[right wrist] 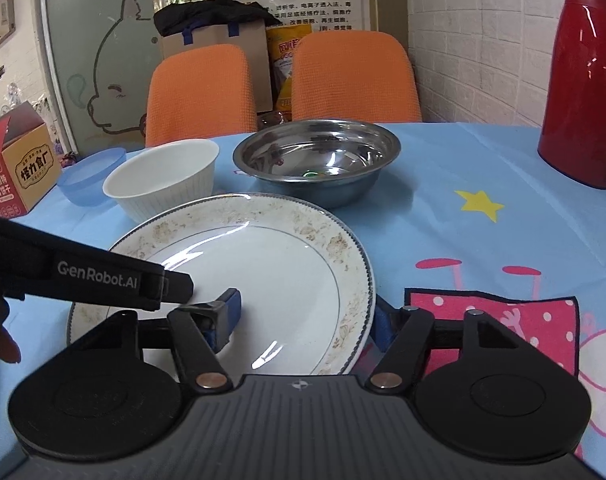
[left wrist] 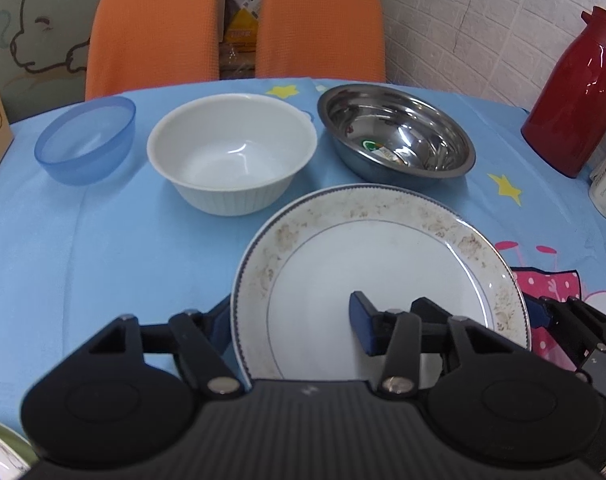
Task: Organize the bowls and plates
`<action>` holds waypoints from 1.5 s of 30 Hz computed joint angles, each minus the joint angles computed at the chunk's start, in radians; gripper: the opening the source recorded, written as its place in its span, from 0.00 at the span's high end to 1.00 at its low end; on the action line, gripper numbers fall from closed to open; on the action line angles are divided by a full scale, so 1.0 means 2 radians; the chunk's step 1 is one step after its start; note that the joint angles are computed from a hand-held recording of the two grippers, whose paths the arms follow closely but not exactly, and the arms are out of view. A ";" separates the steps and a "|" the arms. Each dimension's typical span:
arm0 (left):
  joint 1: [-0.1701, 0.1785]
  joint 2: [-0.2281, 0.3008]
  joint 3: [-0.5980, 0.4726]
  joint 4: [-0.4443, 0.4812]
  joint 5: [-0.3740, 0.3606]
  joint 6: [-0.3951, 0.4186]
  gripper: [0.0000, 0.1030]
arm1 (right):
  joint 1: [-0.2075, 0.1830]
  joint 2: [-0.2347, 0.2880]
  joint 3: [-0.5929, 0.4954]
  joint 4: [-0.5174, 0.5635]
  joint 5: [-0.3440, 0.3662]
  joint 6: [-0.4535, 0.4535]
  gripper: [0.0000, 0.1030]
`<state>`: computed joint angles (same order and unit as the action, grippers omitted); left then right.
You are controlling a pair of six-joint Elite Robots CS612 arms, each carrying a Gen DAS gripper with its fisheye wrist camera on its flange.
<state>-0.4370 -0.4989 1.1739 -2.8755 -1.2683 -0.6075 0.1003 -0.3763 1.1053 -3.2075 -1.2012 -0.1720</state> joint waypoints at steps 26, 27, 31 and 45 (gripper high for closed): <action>-0.020 -0.144 0.264 -0.180 0.110 -0.059 0.55 | 0.022 -0.078 0.151 -0.184 0.084 0.009 0.00; -0.021 -0.152 0.278 -0.183 0.119 -0.064 0.55 | 0.024 -0.080 0.155 -0.186 0.091 0.005 0.00; -0.023 -0.171 0.318 -0.188 0.147 -0.084 0.55 | 0.033 -0.087 0.168 -0.178 0.118 -0.016 0.00; -0.009 -0.158 0.361 -0.191 0.102 -0.154 0.55 | 0.056 -0.093 0.192 -0.081 0.113 -0.096 0.00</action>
